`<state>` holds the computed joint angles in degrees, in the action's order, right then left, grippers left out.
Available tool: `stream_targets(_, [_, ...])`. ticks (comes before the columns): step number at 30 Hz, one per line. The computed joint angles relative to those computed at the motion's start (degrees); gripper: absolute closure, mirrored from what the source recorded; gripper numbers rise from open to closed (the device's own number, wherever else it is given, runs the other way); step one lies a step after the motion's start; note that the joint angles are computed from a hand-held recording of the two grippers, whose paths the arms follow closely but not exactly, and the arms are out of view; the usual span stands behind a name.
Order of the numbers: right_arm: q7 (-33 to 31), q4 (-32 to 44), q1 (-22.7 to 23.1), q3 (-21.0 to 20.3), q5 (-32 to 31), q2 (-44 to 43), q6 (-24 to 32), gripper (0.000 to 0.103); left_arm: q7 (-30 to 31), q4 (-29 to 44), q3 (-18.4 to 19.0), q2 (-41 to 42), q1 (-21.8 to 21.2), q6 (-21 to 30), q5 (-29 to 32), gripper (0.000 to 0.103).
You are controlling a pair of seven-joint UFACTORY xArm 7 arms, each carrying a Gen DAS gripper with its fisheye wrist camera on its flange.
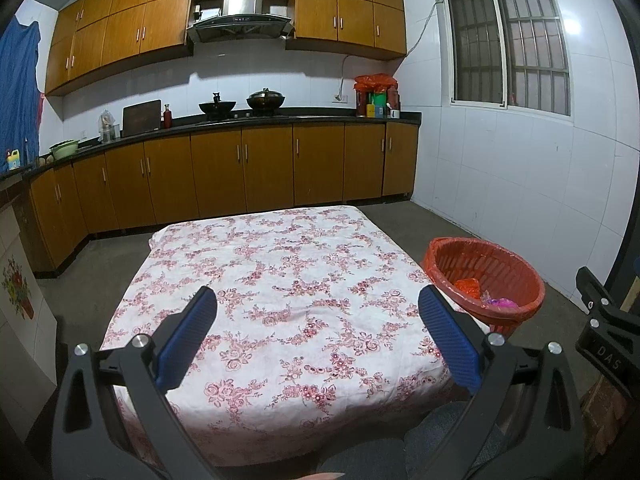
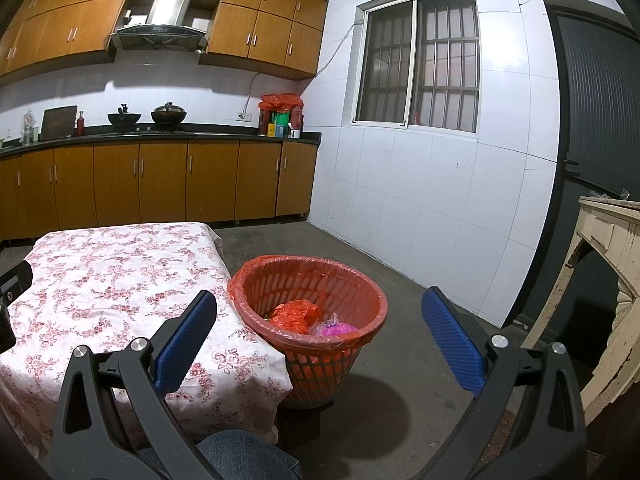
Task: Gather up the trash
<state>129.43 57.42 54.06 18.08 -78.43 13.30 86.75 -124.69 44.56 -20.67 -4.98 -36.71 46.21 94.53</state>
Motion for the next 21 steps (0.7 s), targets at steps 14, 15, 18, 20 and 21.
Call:
stream_targets(14, [0.1,0.0,0.0,0.0,0.0,0.1,-0.1,0.002,0.0,0.4,0.0,0.6,-0.2,0.2,-0.3,0.004])
stream_targets(15, [0.2,0.0,0.1,0.0,0.0,0.2,-0.1,0.002,0.1,0.7,0.1,0.8,-0.2,0.1,-0.2,0.004])
stream_targets(18, [0.2,0.0,0.1,0.0,0.1,0.2,-0.1,0.002,0.1,0.8,0.2,1.0,-0.2,0.1,-0.2,0.004])
stream_targets(20, [0.2,0.0,0.1,-0.1,0.0,0.1,-0.1,0.002,0.2,0.8,0.2,1.0,-0.3,0.1,-0.2,0.004])
stream_targets(21, [0.2,0.0,0.2,0.0,0.1,0.2,0.0,0.002,0.2,0.8,0.2,0.9,-0.3,0.1,-0.2,0.004])
